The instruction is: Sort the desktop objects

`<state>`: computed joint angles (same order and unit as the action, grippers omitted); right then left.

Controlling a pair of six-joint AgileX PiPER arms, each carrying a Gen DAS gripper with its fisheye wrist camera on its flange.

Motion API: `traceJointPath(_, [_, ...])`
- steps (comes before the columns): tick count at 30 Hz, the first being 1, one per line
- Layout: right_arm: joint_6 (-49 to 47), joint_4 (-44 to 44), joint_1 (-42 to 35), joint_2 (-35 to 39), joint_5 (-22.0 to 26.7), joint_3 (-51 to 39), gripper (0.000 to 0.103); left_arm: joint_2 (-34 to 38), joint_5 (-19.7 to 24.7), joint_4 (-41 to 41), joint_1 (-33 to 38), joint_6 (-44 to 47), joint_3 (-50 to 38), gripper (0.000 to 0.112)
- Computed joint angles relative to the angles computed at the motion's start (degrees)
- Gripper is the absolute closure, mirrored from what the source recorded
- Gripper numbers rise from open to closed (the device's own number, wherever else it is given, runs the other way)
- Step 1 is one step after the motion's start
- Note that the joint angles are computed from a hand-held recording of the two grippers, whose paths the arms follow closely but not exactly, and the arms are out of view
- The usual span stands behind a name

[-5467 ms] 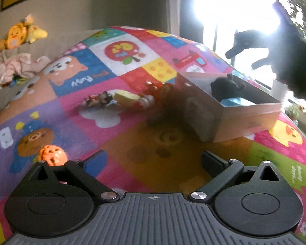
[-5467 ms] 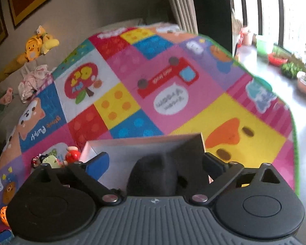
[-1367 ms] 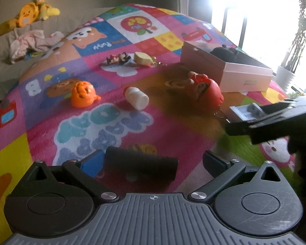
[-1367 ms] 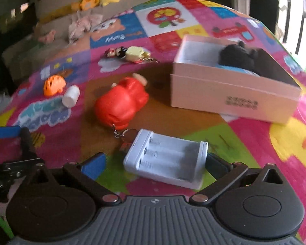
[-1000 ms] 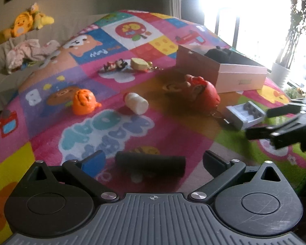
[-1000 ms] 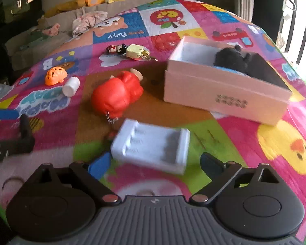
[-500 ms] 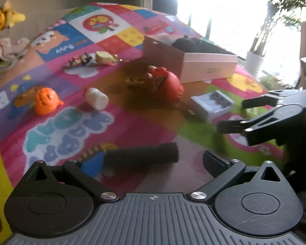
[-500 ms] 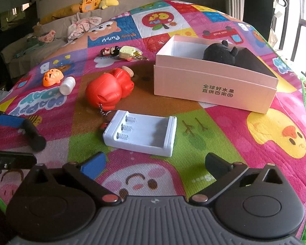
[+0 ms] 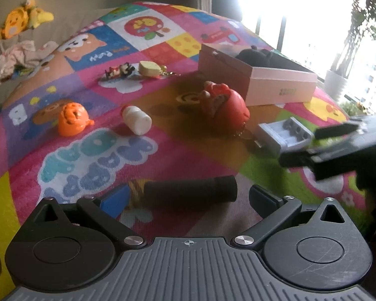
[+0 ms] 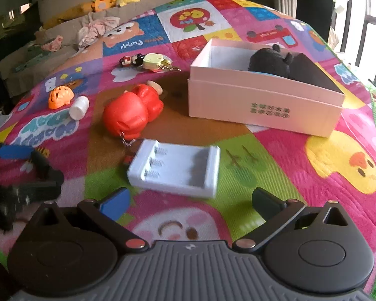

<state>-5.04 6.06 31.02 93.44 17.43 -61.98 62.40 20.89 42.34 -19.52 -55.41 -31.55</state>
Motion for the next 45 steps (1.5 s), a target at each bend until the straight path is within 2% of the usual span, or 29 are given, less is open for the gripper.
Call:
traceJointPath(4, [7.65, -6.73, 2.14, 3.29, 1.62, -4.47, 0.000, -1.20, -0.24, 2.01, -0.75, -1.70, 1.35, 0.009])
traceJointPath(7, [9.46, -8.29, 3.02, 4.49, 2.41, -6.23, 0.000, -1.07, -0.16, 2.79, -0.99, -2.79, 1.30, 0.009])
traceJointPath(8, [10.82, -10.09, 3.62, 4.55, 2.33, -6.31, 0.005, -0.95, 0.01, 2.65, -1.01, -2.90, 1.11, 0.009])
traceJointPath(10, [9.37, -9.71, 4.20, 3.95, 2.06, -5.90, 0.011, -0.45, 0.94, 2.17, -1.26, -2.91, 0.35, 0.009])
traceJointPath(13, [9.51, -10.53, 4.76, 3.15, 2.48, -5.37, 0.011, 1.14, 3.55, 3.97, -2.44, -5.93, -1.27, 0.009])
traceJointPath(17, [7.35, -8.61, 3.97, 0.49, 1.13, -2.73, 0.011, 2.83, 4.09, 4.11, -2.93, -6.39, -2.90, 0.010])
traceJointPath(19, [3.07, -4.70, 2.80, -1.85, 0.55, -1.10, 0.011, 3.85, 5.76, 6.63, -5.07, -8.54, -3.59, 0.017])
traceJointPath(22, [-9.99, 6.89, -0.94, -6.79, 0.44, 1.56, 0.011, 4.75, 8.55, 10.92, -7.97, -12.32, -4.23, 0.032])
traceJointPath(26, [-19.04, 14.82, -6.79, -14.94, -0.12, 4.06, 0.012, 3.87, 10.64, 13.46, -10.40, -14.89, -5.05, 0.032])
traceJointPath(30, [-33.16, 30.11, -14.44, -21.92, -0.35, 5.02, 0.012, 2.55, 10.01, 15.96, -13.12, -13.22, -8.92, 0.032])
traceJointPath(32, [-38.93, 36.16, -17.13, -24.04, -1.44, 5.65, 0.011, 4.16, 8.59, 17.96, -13.76, -11.25, -12.86, 0.032])
traceJointPath(35, [-46.10, 43.01, -20.11, -25.07, -2.16, 6.35, 0.011, 10.45, 5.12, 22.19, -13.15, -8.67, -20.50, 0.032])
traceJointPath(39, [-48.67, 46.01, -22.97, -23.78, -2.30, 6.74, 0.011, 22.01, -0.46, 29.09, -10.09, -6.09, -31.54, 0.032])
traceJointPath(41, [-51.10, 48.83, -24.81, -22.29, -1.03, 6.62, 0.011, 27.44, -5.47, 27.93, -7.04, -0.56, -36.85, 0.032])
traceJointPath(44, [-51.99, 49.79, -25.45, -19.66, -1.73, 6.19, 0.011, 34.33, -13.81, 20.03, -2.60, 16.24, -42.44, 0.031])
traceJointPath(45, [-53.44, 51.16, -26.22, -19.03, -1.37, 6.19, 0.011, 36.34, -15.09, 17.74, -1.86, 21.97, -43.67, 0.027])
